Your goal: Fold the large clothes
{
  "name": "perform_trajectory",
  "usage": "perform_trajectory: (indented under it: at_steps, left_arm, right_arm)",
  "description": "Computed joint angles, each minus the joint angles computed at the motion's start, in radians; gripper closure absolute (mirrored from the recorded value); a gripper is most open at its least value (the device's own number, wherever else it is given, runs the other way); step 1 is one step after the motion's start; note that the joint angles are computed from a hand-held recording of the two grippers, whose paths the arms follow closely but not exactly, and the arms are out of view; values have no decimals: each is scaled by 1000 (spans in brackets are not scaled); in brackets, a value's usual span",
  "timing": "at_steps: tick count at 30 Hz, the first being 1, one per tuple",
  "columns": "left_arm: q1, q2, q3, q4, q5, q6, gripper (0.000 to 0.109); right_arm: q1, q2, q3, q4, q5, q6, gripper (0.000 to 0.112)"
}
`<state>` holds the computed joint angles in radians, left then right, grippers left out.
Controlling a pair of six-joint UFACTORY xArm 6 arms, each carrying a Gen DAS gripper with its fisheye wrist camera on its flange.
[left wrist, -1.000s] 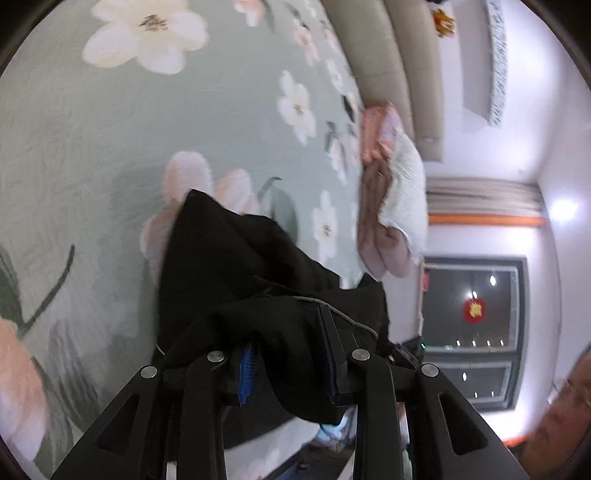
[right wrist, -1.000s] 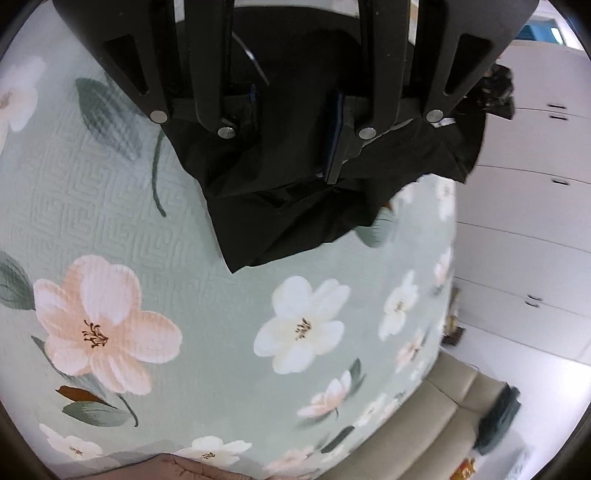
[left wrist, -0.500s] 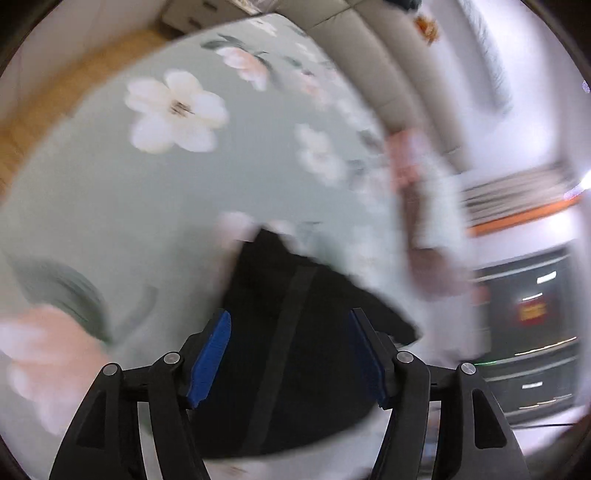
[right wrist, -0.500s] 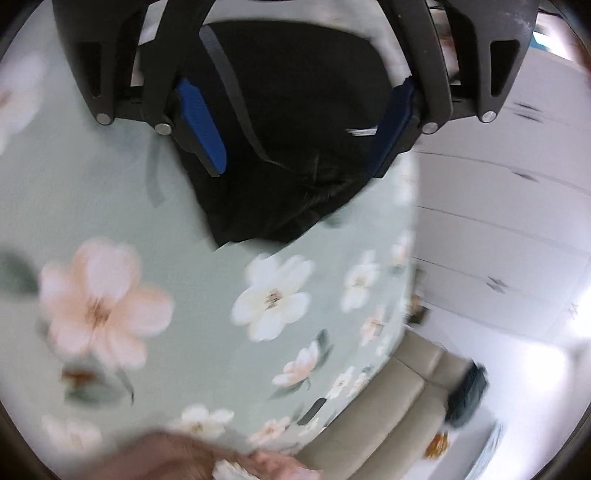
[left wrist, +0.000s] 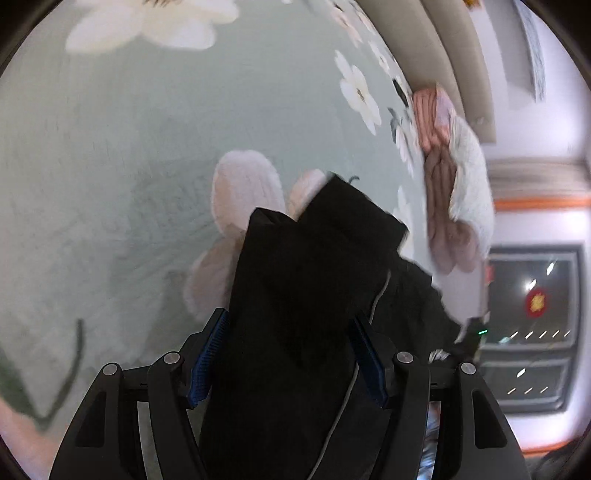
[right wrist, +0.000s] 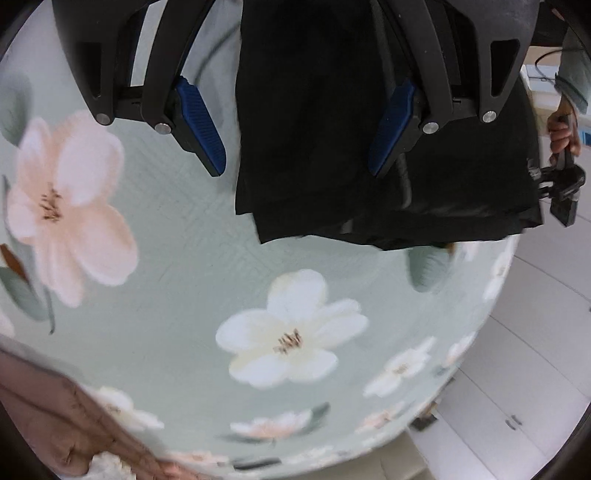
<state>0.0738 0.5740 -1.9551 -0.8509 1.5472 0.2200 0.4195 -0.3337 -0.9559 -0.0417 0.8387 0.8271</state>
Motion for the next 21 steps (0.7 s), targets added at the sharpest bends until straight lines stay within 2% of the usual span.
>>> perform_trajectory:
  at_steps: [1,2,4,6,7,9,11,13,15,16,19,21]
  left_arm:
    - [-5,-18,36,-12,-37,5,53]
    - [-13,-37,63,-6,-63,17,69]
    - [-31,-99,120,36,-118,49,83]
    - [-41,-182,189,59,-182,68,88]
    - [-43,-210,201,73,-202,69,90]
    - [-45,-255,203,64,-257,57,98]
    - [-33,-250,150,-21,-278,47,98]
    - [-54,-223,77,-17,-316,51,98]
    - [-94,-193,29,69,-377,49,98]
    - [-119,-151,-13,148,-383,2,98]
    - [-153,-60,-54,306,-361,-66,98]
    - [-155,-30,-26,320,-353,-80,95]
  right_arm:
    - [-3,5,14,6,-27,17,58]
    - [1,4,24,13,-49,34,74]
    - [29,8,-4,-61,-4,78,88]
    - [94,6,-80,-217,122,159,92]
    - [112,4,-107,-259,161,183,92]
    - [167,6,-204,-400,296,230,93]
    - [184,21,-281,-471,347,225,93]
    - [184,76,-368,-532,394,216,93]
    - [158,125,-408,-553,399,214,93]
    - [136,148,-417,-537,394,207,93]
    - [51,223,-378,-410,346,179,93]
    - [5,268,-315,-302,284,135,92]
